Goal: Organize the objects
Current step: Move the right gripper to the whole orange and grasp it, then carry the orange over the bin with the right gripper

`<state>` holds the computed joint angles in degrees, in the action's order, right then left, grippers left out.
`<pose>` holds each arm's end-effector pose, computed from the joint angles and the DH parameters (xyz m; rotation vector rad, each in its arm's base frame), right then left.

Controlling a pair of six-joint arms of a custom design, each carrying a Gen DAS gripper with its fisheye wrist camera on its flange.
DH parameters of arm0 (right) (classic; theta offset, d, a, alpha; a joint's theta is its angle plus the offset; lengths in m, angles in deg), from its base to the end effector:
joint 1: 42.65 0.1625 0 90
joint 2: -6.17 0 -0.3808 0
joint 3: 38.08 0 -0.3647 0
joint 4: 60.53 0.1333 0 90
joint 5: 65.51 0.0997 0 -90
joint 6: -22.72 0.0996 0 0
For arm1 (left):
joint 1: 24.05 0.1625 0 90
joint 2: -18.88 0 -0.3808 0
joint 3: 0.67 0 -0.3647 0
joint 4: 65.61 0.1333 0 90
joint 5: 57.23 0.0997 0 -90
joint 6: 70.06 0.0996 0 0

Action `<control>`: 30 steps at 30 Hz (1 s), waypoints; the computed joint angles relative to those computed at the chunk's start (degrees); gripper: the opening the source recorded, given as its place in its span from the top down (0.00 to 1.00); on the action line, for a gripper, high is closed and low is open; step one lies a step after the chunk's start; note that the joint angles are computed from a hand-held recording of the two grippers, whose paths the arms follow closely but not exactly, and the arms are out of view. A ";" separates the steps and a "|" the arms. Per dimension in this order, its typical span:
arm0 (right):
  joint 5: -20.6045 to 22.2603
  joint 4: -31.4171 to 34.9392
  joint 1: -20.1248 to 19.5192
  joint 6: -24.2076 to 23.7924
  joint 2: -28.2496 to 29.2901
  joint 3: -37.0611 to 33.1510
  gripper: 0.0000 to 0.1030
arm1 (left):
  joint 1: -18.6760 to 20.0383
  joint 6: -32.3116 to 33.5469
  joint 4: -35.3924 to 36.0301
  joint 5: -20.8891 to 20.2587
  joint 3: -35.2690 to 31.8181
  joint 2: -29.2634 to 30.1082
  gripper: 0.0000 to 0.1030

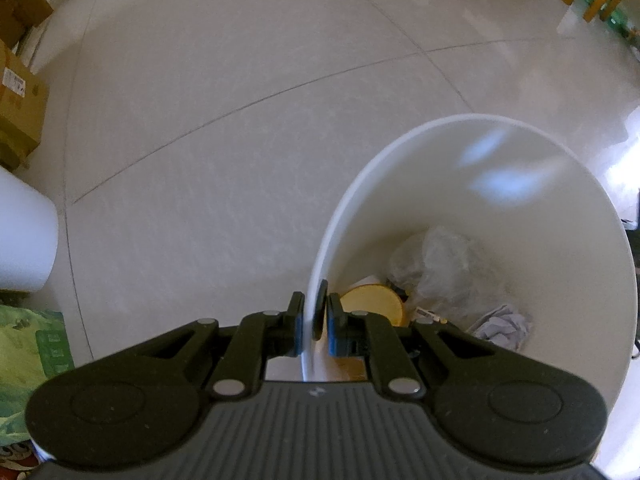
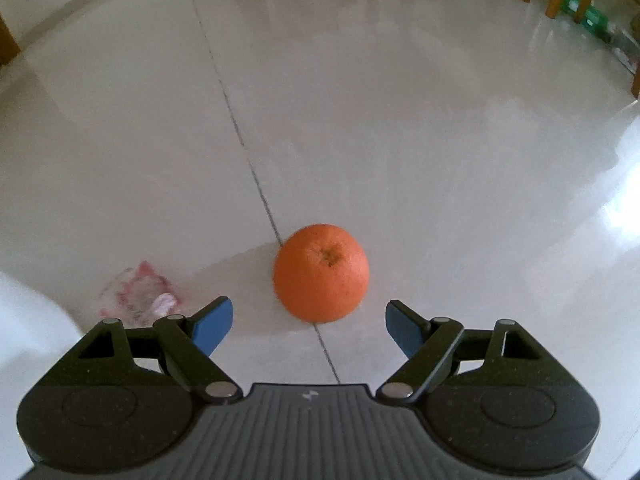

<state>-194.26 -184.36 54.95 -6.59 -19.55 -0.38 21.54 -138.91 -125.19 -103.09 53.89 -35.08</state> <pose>0.1790 -0.8047 0.2171 0.6040 -2.3235 0.2954 -0.3012 -0.5971 0.3540 -0.2291 2.2552 -0.4189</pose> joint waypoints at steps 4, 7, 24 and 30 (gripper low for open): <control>-0.76 -2.79 -0.89 -1.27 3.25 -2.52 0.16 | -0.07 0.23 0.03 0.25 0.09 0.05 0.91; -0.72 -3.10 -1.42 -1.37 5.52 -5.22 0.16 | -0.07 0.19 -0.32 0.12 0.21 -0.03 0.91; -3.04 5.02 -1.73 0.11 14.20 -19.43 0.25 | 0.15 -0.92 -1.22 -0.62 0.58 -0.64 0.91; -5.17 11.64 -0.52 1.50 16.91 -26.85 0.27 | 0.16 -1.53 -0.75 -0.62 0.08 -0.39 0.91</control>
<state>-199.43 -172.71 54.44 -5.10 -2.64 -27.23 21.70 -140.43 -125.95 -103.71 53.97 -35.46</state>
